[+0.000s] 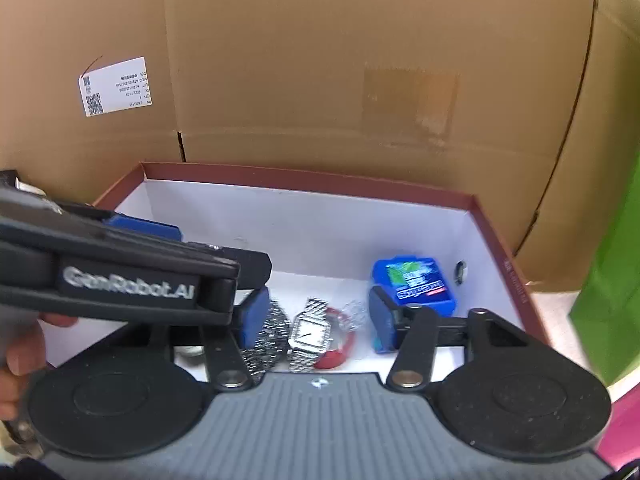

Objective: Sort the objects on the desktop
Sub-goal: 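Open the right gripper to drop the watch inside the box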

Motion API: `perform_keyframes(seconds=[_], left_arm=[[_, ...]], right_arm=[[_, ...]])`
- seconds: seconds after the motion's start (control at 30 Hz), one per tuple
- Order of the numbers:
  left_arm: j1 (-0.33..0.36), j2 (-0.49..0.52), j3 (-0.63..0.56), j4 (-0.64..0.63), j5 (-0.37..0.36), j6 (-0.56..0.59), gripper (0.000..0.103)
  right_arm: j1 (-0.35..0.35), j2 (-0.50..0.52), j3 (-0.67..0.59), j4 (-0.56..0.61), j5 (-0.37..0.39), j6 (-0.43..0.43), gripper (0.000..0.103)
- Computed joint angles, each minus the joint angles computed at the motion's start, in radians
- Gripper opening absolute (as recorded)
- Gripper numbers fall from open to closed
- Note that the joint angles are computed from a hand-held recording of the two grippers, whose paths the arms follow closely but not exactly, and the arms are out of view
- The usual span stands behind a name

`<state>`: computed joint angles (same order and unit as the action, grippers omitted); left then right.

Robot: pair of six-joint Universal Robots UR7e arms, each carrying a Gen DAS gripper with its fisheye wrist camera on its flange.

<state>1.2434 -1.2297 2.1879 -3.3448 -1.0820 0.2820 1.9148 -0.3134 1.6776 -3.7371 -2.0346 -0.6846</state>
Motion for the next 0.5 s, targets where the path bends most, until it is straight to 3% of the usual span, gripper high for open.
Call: perform_keyframes(seconds=[0.1,0.2,0.5], left_arm=[[-0.008,-0.008,0.013,-0.006,-0.003,-0.003,0.088],[-0.018,0.001,0.017,-0.012,0.005,0.002,0.088],[-0.064,-0.035,0.072,-0.010,0.072,-0.031,0.092]], right_arm=[[0.003,0.000,0.015,-0.036,0.000,-0.029,0.063],[0.011,0.014,0.014,-0.082,-0.025,-0.044,0.082],[0.030,-0.006,0.083,-0.169,-0.033,-0.036,0.090]])
